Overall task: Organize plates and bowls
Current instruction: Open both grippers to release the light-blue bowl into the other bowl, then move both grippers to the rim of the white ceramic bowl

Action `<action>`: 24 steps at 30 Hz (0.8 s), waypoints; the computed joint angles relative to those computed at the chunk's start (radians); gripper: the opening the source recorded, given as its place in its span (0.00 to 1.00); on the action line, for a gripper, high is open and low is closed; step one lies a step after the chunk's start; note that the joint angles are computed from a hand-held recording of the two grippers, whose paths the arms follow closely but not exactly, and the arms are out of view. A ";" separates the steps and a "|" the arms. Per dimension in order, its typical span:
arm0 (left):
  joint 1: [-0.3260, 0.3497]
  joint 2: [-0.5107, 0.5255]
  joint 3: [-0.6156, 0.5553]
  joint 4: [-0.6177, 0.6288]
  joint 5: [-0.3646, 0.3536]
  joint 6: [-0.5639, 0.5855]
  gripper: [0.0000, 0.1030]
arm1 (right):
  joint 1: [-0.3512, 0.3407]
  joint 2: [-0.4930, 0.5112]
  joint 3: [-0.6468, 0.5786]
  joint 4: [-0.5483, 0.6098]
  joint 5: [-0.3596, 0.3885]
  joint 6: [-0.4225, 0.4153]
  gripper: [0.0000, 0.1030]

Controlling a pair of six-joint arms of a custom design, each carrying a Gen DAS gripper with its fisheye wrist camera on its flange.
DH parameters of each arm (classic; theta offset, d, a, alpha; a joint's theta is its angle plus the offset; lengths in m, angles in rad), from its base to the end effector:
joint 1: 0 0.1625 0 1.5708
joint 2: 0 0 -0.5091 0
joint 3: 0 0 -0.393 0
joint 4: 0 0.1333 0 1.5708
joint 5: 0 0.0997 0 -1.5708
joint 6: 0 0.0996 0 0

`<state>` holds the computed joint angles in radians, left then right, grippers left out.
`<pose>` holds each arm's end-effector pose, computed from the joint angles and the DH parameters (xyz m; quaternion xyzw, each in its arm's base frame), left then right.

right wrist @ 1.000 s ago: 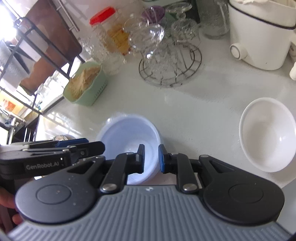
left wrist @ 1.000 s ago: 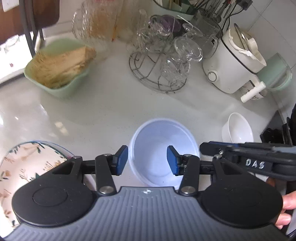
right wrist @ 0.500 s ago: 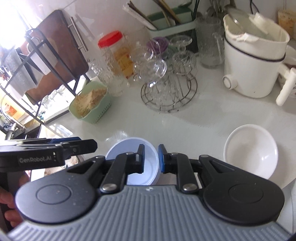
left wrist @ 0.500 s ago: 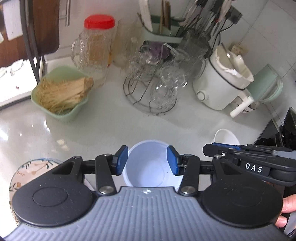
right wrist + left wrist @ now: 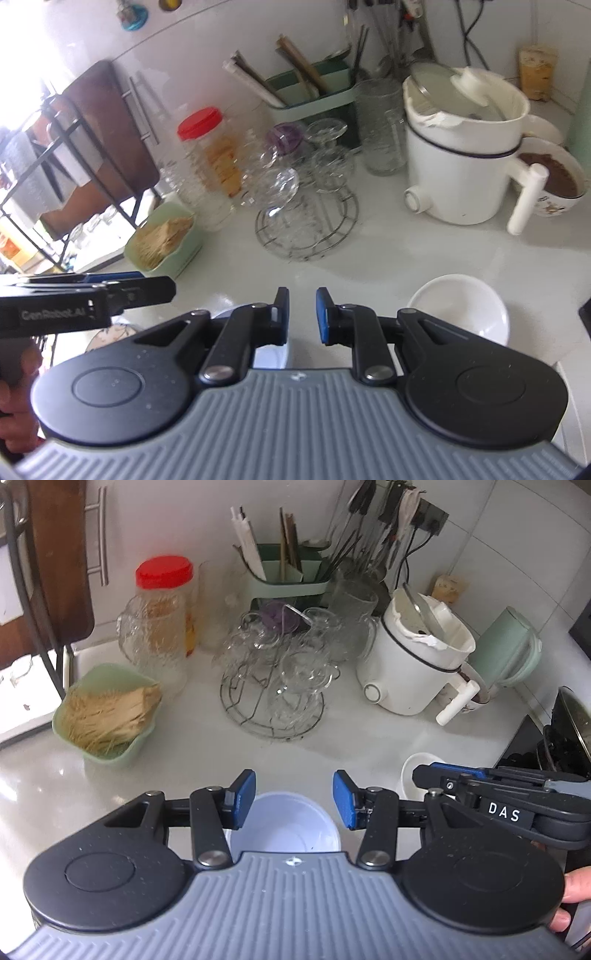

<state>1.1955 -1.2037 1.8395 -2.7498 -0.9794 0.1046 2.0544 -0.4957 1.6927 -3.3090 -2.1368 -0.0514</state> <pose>-0.0541 -0.6526 0.3851 0.1431 0.9137 -0.2922 0.2435 0.4055 -0.6004 0.0181 0.1726 -0.9121 0.3084 0.2078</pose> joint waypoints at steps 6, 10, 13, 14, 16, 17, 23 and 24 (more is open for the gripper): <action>-0.002 0.025 -0.037 0.061 -0.038 0.002 0.51 | -0.002 -0.014 0.030 -0.072 -0.045 0.011 0.19; -0.007 0.049 -0.059 0.097 -0.057 0.013 0.51 | -0.011 -0.028 0.056 -0.103 -0.073 0.032 0.19; -0.011 0.070 -0.077 0.122 -0.074 0.017 0.51 | -0.021 -0.040 0.076 -0.116 -0.099 0.059 0.19; -0.012 0.079 -0.084 0.130 -0.078 0.018 0.51 | -0.024 -0.043 0.083 -0.122 -0.108 0.066 0.19; -0.014 0.096 -0.098 0.143 -0.084 0.020 0.51 | -0.030 -0.051 0.097 -0.131 -0.122 0.079 0.20; -0.016 0.107 -0.106 0.151 -0.083 0.020 0.55 | -0.034 -0.055 0.104 -0.138 -0.126 0.079 0.24; -0.018 0.171 -0.151 0.184 -0.078 0.100 0.60 | -0.058 -0.067 0.133 -0.193 -0.156 0.081 0.48; -0.016 0.183 -0.164 0.199 -0.080 0.102 0.61 | -0.063 -0.067 0.136 -0.202 -0.161 0.084 0.56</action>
